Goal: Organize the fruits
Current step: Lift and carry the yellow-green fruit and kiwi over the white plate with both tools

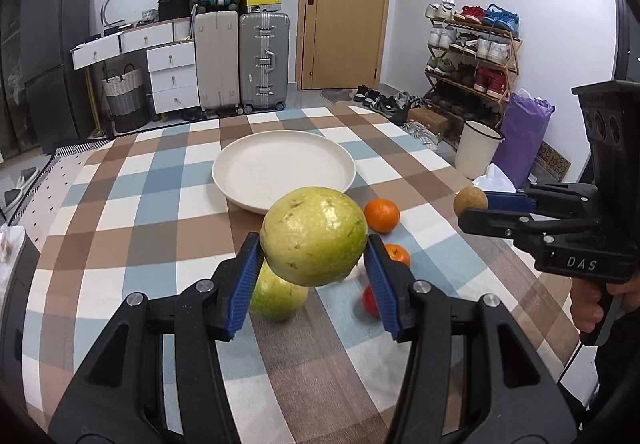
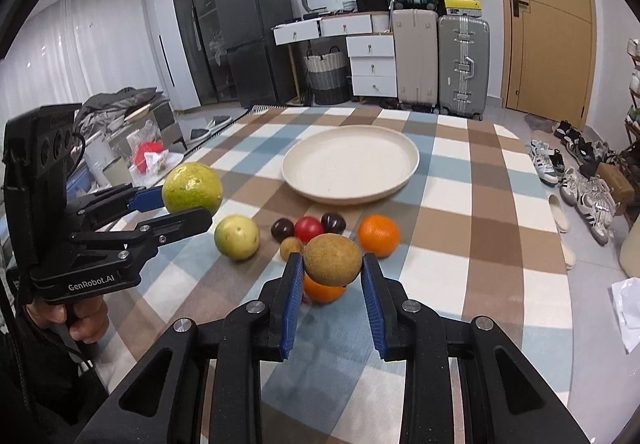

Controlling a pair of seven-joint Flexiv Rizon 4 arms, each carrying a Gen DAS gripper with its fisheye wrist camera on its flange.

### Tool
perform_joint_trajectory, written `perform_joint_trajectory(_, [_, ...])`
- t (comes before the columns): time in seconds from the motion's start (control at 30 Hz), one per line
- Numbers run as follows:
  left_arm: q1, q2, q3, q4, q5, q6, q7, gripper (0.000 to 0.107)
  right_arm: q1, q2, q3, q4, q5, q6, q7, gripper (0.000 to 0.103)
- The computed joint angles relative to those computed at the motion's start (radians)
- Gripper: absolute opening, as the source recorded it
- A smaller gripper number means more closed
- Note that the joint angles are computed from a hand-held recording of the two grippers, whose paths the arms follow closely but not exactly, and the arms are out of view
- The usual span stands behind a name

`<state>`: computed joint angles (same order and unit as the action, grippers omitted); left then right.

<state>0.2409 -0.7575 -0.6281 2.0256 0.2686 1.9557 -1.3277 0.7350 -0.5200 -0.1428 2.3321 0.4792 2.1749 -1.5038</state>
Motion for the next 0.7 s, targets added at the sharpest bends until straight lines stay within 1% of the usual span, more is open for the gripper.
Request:
perform_joint_trajectory(0.1, [-0.003, 0.001, 0.002, -0.017, -0.003, 0.002, 0.003, 0.049, -0.041, 0.009, 0.018, -0.012, -0.028, -0.004, 0.015, 0.030])
perform_joint_trajectory(0.13, [-0.013, 0.000, 0.009, -0.025, -0.008, 0.002, 0.002, 0.049, -0.045, 0.011, 0.015, -0.019, -0.033, -0.008, 0.015, 0.030])
perform_joint_trajectory(0.23, [-0.010, -0.009, 0.001, -0.052, -0.012, -0.013, 0.006, 0.049, -0.071, 0.014, 0.019, -0.038, -0.058, -0.016, 0.019, 0.030])
perform_joint_trajectory(0.33, [-0.029, -0.020, 0.014, -0.083, -0.029, -0.019, 0.012, 0.049, -0.088, 0.014, 0.016, -0.061, -0.078, -0.032, 0.022, 0.030])
perform_joint_trajectory(0.43, [-0.028, -0.039, 0.003, -0.119, -0.044, -0.045, 0.023, 0.049, -0.096, 0.007, 0.003, -0.086, -0.094, -0.043, 0.022, 0.030])
perform_joint_trajectory(0.53, [-0.041, -0.059, 0.008, -0.154, -0.063, -0.053, 0.037, 0.049, -0.126, 0.001, 0.011, -0.113, -0.127, -0.064, 0.036, 0.030])
perform_joint_trajectory(0.63, [-0.039, -0.085, -0.006, -0.189, -0.085, -0.082, 0.048, 0.049, -0.126, -0.010, -0.012, -0.144, -0.145, -0.088, 0.040, 0.030])
perform_joint_trajectory(0.7, [-0.053, -0.098, 0.003, -0.215, -0.105, -0.093, 0.060, 0.049, -0.147, -0.017, -0.004, -0.162, -0.169, -0.096, 0.053, 0.030])
